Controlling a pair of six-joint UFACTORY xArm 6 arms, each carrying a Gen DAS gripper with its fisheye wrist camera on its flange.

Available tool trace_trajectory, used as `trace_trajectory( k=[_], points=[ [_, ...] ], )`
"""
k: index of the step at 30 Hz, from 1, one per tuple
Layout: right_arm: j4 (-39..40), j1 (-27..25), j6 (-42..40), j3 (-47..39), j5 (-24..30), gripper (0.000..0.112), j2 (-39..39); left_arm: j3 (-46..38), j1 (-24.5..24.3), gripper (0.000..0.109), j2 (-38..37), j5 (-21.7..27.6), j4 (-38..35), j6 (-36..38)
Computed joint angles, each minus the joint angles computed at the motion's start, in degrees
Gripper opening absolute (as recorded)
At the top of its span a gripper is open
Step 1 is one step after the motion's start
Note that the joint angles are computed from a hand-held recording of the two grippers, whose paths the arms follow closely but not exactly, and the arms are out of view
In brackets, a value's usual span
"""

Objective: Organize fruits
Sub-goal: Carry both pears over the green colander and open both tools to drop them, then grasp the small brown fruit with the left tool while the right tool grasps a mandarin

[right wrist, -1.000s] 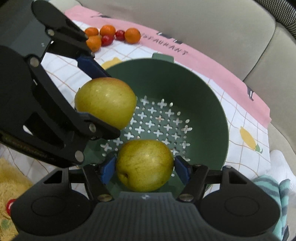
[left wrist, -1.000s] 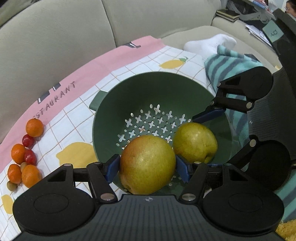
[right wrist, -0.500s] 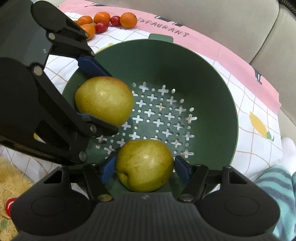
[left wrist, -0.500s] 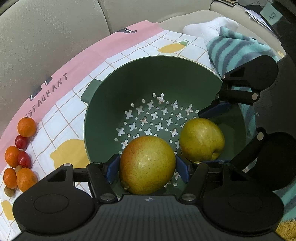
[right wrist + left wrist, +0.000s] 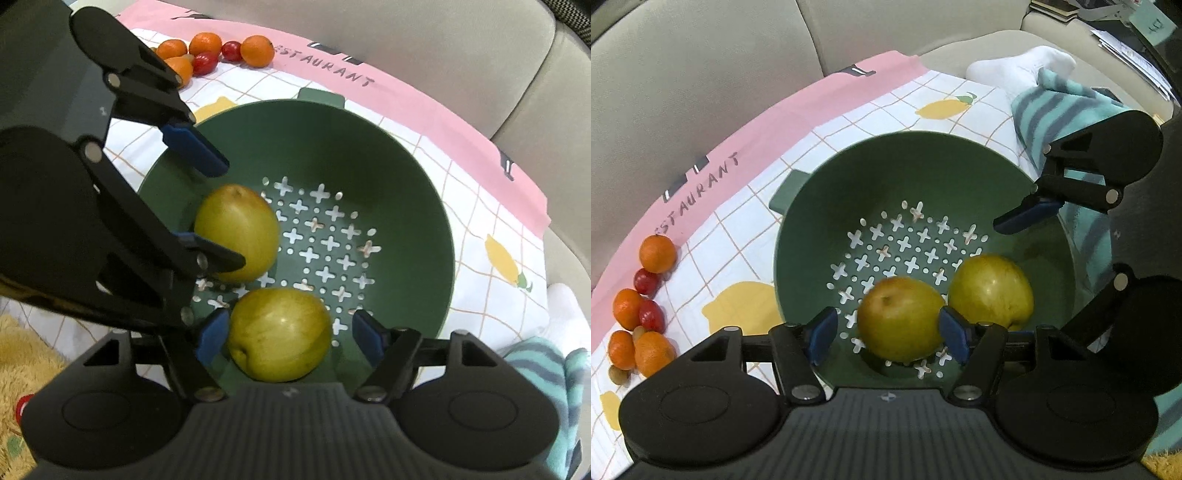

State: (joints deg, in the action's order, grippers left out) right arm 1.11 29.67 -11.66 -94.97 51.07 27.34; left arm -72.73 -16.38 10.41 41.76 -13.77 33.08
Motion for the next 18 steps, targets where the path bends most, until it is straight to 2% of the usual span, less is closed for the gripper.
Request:
trace_trajectory(
  k=[6,9,14,18],
  points=[
    [-0.8,0.3,1.9,0.0,-0.2,0.072,-1.2,2.0,0.6,0.075,-3.1,-1.0,-0.5,-0.2],
    [-1.6,0.5,3.0,0.2,-1.1,0.084,-2.0,2.5,1.6,0.075,-5.0,-0.6,-2.8,0.6],
    [-2.2,1.1,4.4,-0.3,-2.4,0.084,-3.2,4.0,3.9,0.075,-8.0,-0.6,-3.8,-1.3],
    [-2.5,1.8,8.7,-2.0,-3.9,0.084,-2.8,5.4,6.2,0.075,-9.7,-2.1,-2.7,-5.8]
  ],
)
